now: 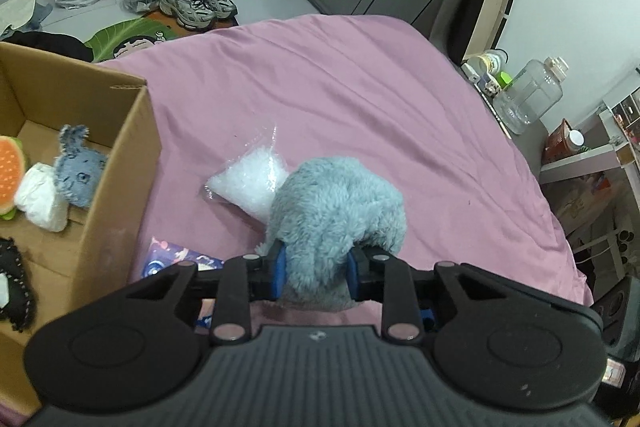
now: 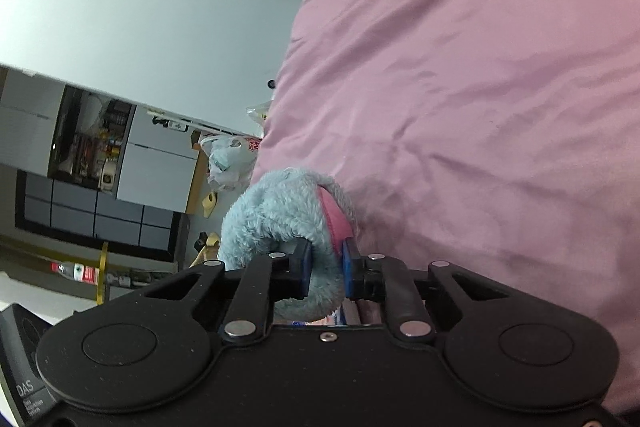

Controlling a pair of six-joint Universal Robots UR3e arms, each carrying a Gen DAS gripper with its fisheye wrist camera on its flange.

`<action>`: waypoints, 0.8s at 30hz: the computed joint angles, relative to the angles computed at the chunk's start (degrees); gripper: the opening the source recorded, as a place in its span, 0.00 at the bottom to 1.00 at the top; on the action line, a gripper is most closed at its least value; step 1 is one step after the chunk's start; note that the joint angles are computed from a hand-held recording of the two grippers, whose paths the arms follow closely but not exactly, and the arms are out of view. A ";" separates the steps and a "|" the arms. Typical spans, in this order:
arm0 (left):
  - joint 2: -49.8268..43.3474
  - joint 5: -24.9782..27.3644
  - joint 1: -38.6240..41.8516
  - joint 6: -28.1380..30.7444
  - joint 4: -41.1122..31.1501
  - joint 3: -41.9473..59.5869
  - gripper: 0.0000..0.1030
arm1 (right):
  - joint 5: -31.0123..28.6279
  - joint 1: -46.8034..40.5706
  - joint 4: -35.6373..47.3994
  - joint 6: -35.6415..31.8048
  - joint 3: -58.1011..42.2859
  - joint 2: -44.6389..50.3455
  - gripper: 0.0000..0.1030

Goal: Organize soft objects
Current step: 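Lift the grey plush with the right tool and carry it over the box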

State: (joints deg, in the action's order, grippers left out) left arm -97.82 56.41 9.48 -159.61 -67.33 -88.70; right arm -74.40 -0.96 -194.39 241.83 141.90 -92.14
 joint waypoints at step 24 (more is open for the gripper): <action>11.36 -8.90 18.82 16.80 -24.11 4.15 0.27 | -18.98 21.41 22.75 -1.89 -27.55 4.35 0.14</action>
